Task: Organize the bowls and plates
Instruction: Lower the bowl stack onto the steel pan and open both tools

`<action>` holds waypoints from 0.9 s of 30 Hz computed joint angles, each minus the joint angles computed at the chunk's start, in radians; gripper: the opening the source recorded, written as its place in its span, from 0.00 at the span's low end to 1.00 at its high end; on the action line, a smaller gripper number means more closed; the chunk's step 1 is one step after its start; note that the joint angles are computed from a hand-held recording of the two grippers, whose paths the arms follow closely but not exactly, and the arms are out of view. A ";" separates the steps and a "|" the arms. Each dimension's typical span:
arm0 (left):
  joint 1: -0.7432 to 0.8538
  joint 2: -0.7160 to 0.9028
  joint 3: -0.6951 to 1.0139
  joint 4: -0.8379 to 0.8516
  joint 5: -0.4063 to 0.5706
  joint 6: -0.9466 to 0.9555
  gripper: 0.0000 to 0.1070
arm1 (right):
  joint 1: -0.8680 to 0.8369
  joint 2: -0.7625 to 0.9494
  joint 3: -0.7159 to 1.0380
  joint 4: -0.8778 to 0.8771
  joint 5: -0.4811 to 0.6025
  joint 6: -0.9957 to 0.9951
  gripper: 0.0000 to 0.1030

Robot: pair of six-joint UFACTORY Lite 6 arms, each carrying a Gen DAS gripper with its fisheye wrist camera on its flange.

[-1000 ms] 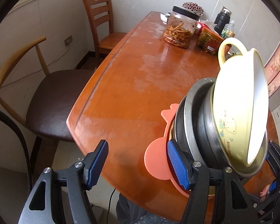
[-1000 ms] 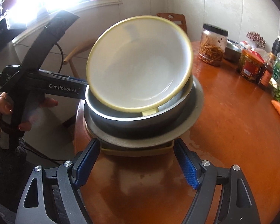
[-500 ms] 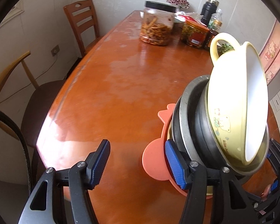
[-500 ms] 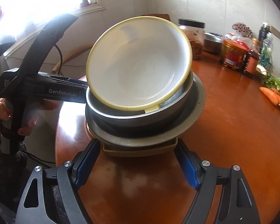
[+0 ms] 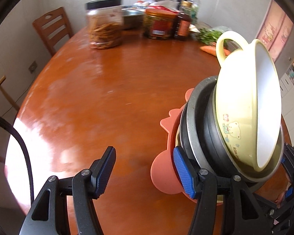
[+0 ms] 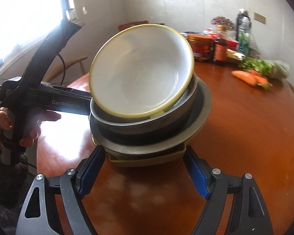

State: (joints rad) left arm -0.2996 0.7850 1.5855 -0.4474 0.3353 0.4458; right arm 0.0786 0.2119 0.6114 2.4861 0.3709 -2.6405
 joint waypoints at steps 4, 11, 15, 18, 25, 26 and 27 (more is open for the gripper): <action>-0.075 0.045 0.079 0.106 0.016 -0.138 0.57 | -0.110 -0.057 -0.053 -0.120 0.011 0.055 0.80; -0.185 0.150 0.257 0.253 0.071 -0.330 0.57 | -0.305 -0.129 -0.102 -0.383 0.035 0.192 0.81; -0.220 0.214 0.359 0.308 0.106 -0.397 0.57 | -0.379 -0.157 -0.116 -0.497 0.045 0.253 0.81; -0.238 0.233 0.390 0.331 0.119 -0.425 0.57 | -0.416 -0.154 -0.114 -0.538 0.055 0.262 0.81; -0.268 0.221 0.369 0.394 0.109 -0.486 0.57 | -0.449 -0.176 -0.132 -0.562 0.065 0.266 0.81; -0.268 0.222 0.372 0.393 0.112 -0.484 0.57 | -0.449 -0.182 -0.137 -0.564 0.064 0.269 0.81; -0.269 0.221 0.370 0.391 0.112 -0.484 0.57 | -0.448 -0.177 -0.128 -0.567 0.062 0.274 0.81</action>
State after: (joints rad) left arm -0.5689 1.0058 1.9555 -0.0566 0.4475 -0.0382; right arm -0.3695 0.0353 0.4834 1.9187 0.4325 -2.3668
